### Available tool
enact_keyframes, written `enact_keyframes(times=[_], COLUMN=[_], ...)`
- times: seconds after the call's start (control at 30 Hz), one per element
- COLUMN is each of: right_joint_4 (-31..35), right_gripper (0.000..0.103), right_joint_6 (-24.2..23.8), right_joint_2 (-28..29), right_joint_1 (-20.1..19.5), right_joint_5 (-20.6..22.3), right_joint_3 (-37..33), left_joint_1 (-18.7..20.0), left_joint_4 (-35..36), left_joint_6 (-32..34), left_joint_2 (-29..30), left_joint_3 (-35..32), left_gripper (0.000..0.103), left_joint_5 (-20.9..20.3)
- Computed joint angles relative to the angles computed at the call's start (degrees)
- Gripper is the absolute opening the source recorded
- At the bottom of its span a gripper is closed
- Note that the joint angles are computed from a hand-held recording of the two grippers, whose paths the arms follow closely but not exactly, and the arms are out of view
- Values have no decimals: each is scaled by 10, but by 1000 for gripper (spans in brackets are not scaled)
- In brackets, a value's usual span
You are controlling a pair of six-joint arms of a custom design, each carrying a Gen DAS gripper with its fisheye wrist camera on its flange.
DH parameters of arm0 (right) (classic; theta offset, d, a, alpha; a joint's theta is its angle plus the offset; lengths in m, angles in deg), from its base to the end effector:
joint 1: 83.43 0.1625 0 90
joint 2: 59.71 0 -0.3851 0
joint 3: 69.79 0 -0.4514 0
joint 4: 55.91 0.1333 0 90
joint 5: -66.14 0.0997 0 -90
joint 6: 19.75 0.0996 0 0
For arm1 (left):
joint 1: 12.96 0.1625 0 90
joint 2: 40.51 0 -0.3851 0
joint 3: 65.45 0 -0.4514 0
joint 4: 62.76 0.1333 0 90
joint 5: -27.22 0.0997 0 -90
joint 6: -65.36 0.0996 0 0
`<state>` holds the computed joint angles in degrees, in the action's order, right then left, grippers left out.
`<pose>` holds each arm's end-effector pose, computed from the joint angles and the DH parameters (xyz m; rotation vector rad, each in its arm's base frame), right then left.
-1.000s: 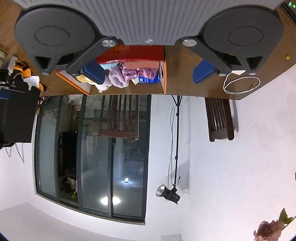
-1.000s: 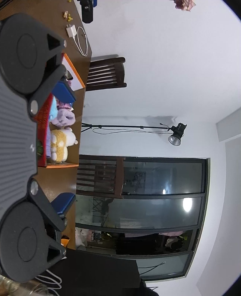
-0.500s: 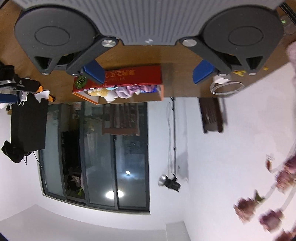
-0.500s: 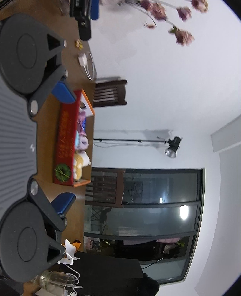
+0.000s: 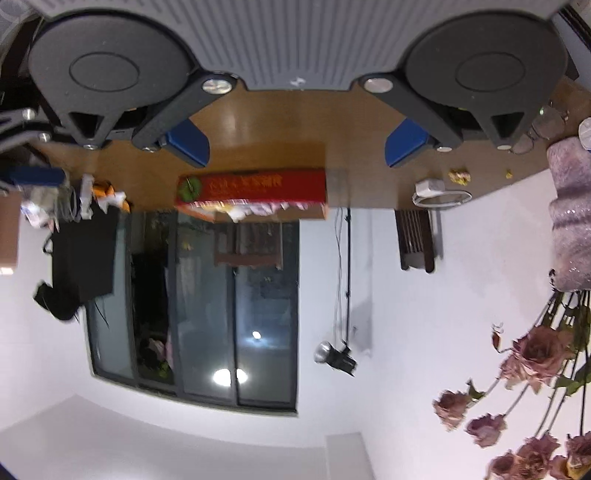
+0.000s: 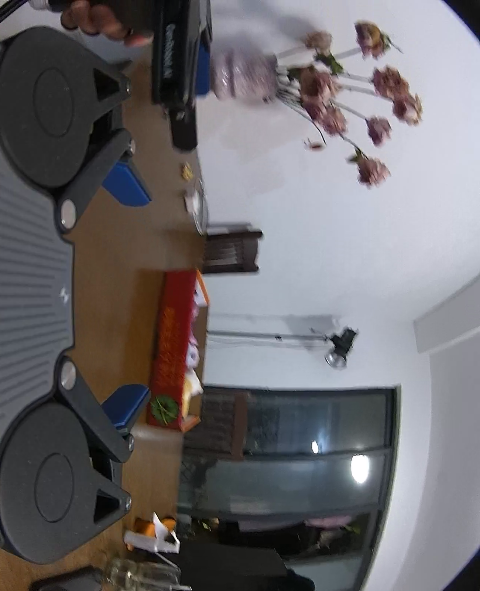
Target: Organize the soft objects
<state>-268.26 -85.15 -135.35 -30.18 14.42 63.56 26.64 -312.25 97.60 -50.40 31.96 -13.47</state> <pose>-0.1130 -0.4772 0.2106 1.0167 -2.0207 1.4748 -0.2456 -0.4742 -0.1476 0.8212 1.9454 -1.5815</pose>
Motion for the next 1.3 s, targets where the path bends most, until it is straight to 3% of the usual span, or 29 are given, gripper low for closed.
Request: enact_keyframes(times=[0.67, 1.3], right_joint_4=[-80, -86], right_gripper=[103, 103], right_joint_6=[75, 87], right_joint_2=[26, 33], right_joint_1=[-2, -1], right_joint_5=[-25, -37], right_joint_3=[-8, -14], left_joint_1=[-6, -7], left_joint_4=[-9, -11], left_joint_6=[4, 4], left_joint_2=[2, 3], left_joint_3=[7, 8], left_gripper=[103, 103], left_joint_5=[5, 4])
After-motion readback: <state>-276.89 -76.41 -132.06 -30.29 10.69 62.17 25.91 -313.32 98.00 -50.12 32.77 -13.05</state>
